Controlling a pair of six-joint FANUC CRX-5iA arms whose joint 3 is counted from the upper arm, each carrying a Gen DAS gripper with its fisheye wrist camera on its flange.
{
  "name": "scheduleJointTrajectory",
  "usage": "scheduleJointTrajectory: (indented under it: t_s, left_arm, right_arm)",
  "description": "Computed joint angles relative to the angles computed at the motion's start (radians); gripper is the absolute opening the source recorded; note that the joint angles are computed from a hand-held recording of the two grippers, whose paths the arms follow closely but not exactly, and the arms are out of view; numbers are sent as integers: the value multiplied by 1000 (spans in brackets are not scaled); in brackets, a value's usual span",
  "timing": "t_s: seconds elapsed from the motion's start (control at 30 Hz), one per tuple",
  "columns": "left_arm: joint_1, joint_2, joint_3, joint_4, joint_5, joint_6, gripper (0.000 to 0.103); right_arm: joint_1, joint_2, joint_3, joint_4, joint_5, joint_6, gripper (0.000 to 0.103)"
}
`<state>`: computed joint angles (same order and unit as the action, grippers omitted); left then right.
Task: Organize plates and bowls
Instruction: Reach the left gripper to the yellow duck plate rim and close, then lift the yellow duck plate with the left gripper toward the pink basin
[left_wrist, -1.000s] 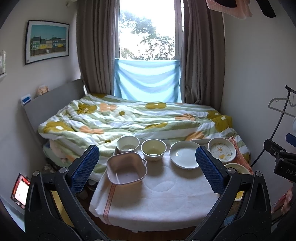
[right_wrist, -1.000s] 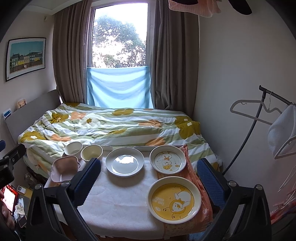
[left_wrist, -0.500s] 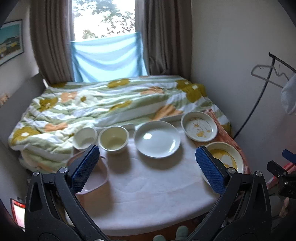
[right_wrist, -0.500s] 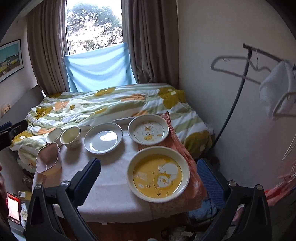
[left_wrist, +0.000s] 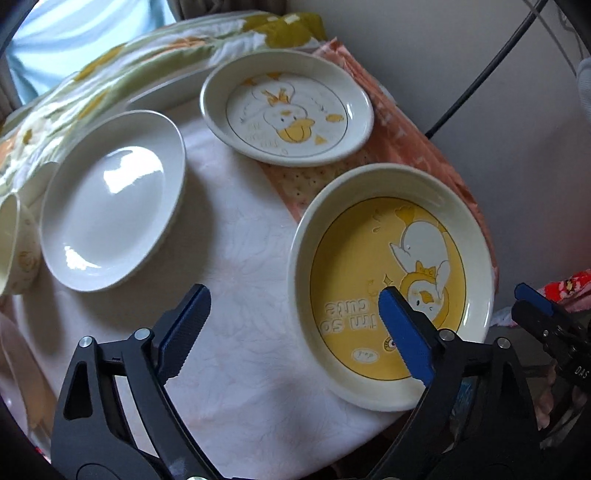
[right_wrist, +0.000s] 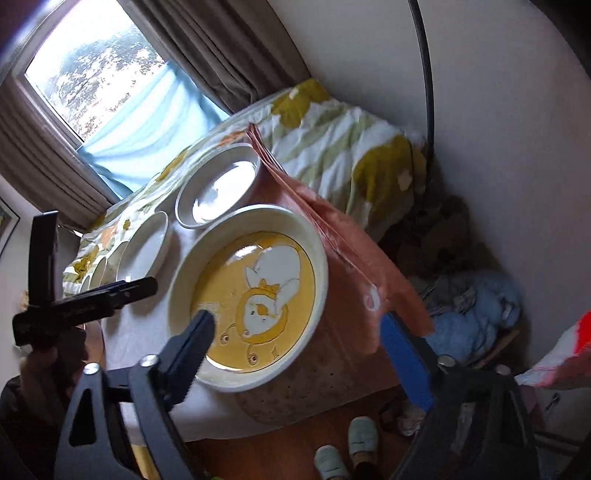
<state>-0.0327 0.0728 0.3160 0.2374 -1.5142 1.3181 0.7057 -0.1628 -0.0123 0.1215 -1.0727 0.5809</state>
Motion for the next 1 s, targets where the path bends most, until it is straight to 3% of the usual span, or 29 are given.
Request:
scheduleJointTrajectory:
  t_s: [0.13,0.4,0.7,0.87,1.0]
  left_arm:
    - [-16,36,-1,-5,-22,-5,73]
    - [-33,67,13,3,-50,12,38]
    - [6,66,-27,85,-23,34,18]
    - [-25,61,-2,10,-5,-4,18]
    - [-20,51,-7,15,2,3,16]
  right_arm:
    - [-60,35,18,-101,20,80,59]
    - [-105,81,54,-179,21,162,31]
    - [-92,122,72,-111,14,148,11]
    - [-91,129,76,-96,7,147,11]
    - [-86,135,82,-84,-4,141,11]
